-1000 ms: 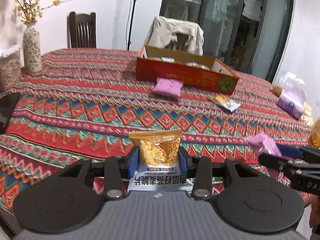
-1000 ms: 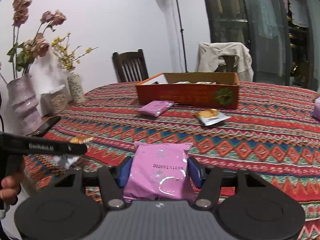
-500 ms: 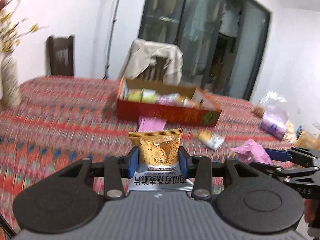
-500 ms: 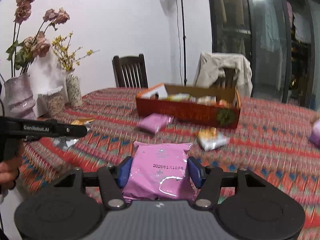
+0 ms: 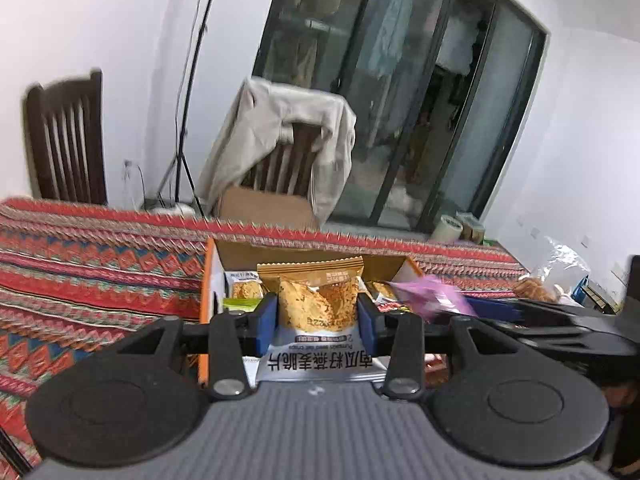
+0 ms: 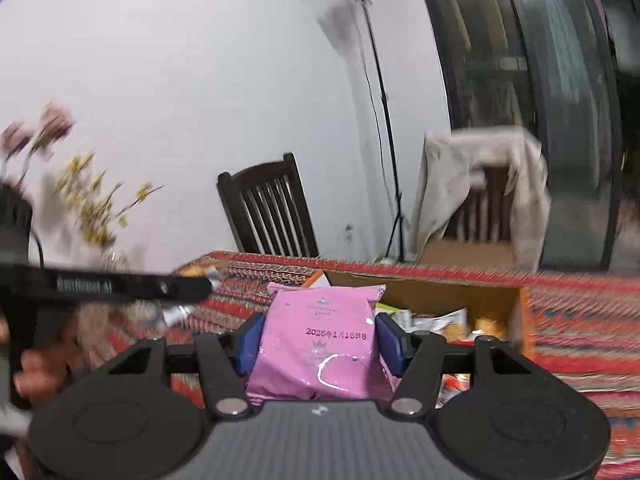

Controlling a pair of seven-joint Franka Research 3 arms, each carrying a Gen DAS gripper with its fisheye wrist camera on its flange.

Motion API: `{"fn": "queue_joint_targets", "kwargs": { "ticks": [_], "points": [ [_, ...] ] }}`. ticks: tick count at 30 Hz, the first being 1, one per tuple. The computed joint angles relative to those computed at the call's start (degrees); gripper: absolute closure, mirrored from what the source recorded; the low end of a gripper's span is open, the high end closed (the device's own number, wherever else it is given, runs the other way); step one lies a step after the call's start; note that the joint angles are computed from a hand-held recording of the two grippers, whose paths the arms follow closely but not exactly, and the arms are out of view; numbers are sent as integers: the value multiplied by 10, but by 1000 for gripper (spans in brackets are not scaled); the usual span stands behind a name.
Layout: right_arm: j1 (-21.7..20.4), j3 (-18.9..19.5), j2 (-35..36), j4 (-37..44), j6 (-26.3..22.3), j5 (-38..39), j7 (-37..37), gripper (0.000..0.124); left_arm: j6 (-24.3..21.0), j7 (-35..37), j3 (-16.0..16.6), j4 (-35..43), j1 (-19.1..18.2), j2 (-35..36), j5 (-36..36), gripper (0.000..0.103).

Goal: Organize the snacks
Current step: 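Lower the cookie packet and pink packet into the box and open both grippers, then withdraw both grippers from the box back toward the remaining packets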

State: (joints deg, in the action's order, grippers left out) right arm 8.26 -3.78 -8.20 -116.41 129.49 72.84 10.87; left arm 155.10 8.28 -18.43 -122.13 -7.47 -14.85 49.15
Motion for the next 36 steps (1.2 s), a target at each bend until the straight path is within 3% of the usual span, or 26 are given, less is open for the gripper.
{"fn": "queue_joint_targets", "kwargs": {
  "ticks": [3, 7, 11, 13, 14, 15, 16, 22, 24, 29, 36],
  "points": [
    [9, 25, 103, 101, 18, -46, 98, 65, -11, 20, 11, 35, 3, 56, -4, 61],
    [22, 62, 212, 193, 89, -138, 183, 65, -19, 34, 35, 64, -5, 116, -7, 61],
    [40, 73, 291, 255, 131, -254, 272, 63, -17, 52, 60, 75, -14, 156, -25, 61],
    [46, 76, 307, 262, 153, -296, 295, 59, -12, 66, 69, 75, -18, 167, -25, 53],
    [48, 76, 318, 273, 144, -320, 316, 48, -8, 66, 72, 74, -19, 171, -23, 49],
    [44, 80, 325, 285, 124, -332, 333, 44, -2, 64, 76, 72, -21, 174, -22, 40],
    [34, 89, 326, 287, 112, -331, 333, 38, 11, 53, 79, 68, -22, 174, -6, 37],
    [-9, 118, 354, 333, 39, -310, 344, 34, 27, 52, 82, 54, -27, 161, -15, 26],
    [-25, 126, 349, 333, 23, -285, 331, 34, 6, 38, 77, 50, -30, 147, 2, 21],
    [-39, 125, 281, 278, 45, -237, 278, 34, -22, 45, 62, 36, -30, 99, -5, 21],
    [-50, 79, 123, 154, 48, -150, 151, 33, -67, 46, 8, -9, -31, -24, 9, 8]
  ]
}}
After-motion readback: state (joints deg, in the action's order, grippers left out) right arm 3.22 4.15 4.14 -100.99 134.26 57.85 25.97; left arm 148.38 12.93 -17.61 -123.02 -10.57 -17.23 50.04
